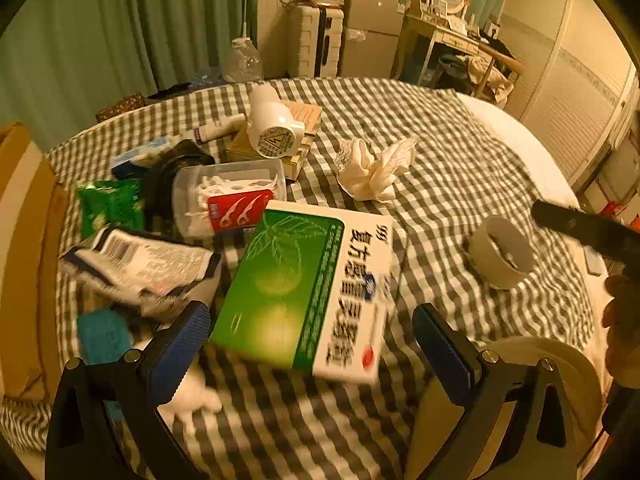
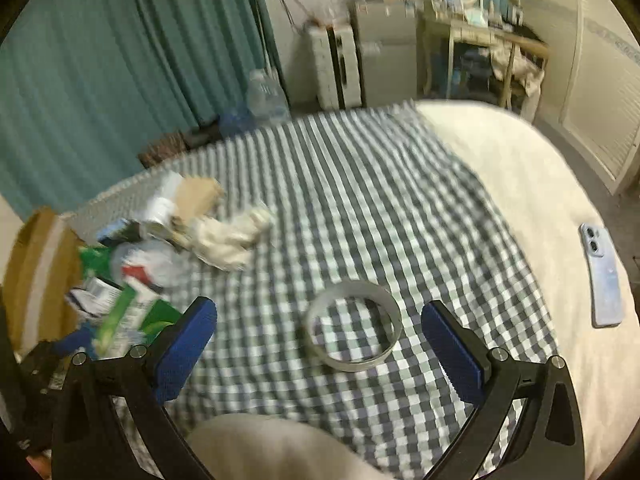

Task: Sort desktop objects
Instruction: 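Grasp the green-and-white medicine box with the left gripper while the right gripper grasps the tape roll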

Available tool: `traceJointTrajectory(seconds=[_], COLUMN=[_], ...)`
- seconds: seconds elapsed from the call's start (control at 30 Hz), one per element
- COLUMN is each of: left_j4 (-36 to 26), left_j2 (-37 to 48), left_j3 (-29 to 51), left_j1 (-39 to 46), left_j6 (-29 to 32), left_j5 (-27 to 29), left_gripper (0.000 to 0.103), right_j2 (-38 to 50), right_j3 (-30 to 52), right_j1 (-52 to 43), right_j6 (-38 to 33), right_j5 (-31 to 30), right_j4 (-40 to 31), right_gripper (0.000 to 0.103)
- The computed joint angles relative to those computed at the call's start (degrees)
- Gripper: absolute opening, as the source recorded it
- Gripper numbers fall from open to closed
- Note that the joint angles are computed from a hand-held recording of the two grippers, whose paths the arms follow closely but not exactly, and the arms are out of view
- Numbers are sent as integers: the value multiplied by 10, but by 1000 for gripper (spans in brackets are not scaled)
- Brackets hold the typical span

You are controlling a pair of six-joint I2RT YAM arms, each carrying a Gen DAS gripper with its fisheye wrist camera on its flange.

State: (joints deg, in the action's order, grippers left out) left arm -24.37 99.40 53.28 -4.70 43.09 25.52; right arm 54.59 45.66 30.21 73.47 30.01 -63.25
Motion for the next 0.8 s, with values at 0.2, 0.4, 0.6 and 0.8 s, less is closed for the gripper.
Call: traceJointTrajectory(seconds=[0.2, 0.4, 0.6, 0.8], left_j4=[59, 112, 99, 37], left_j2=[52, 58, 70, 49], left_j3=[8, -14, -4, 12], left_j1=[-44, -62, -63, -34], left_j6=[-24, -43, -50, -28], left_j5=[-48, -61, -63, -53], left_gripper=[103, 103, 92, 90], right_j2=[17, 60, 124, 93], right_j3=[-78, -80, -80, -97], right_j1=[-139, -166, -179, -159], right_j6=[-131, -151, -159, -127], right_j5=[-129, -164, -214, -213], right_j4=[124, 141, 145, 138], right_gripper=[103, 100, 76, 47])
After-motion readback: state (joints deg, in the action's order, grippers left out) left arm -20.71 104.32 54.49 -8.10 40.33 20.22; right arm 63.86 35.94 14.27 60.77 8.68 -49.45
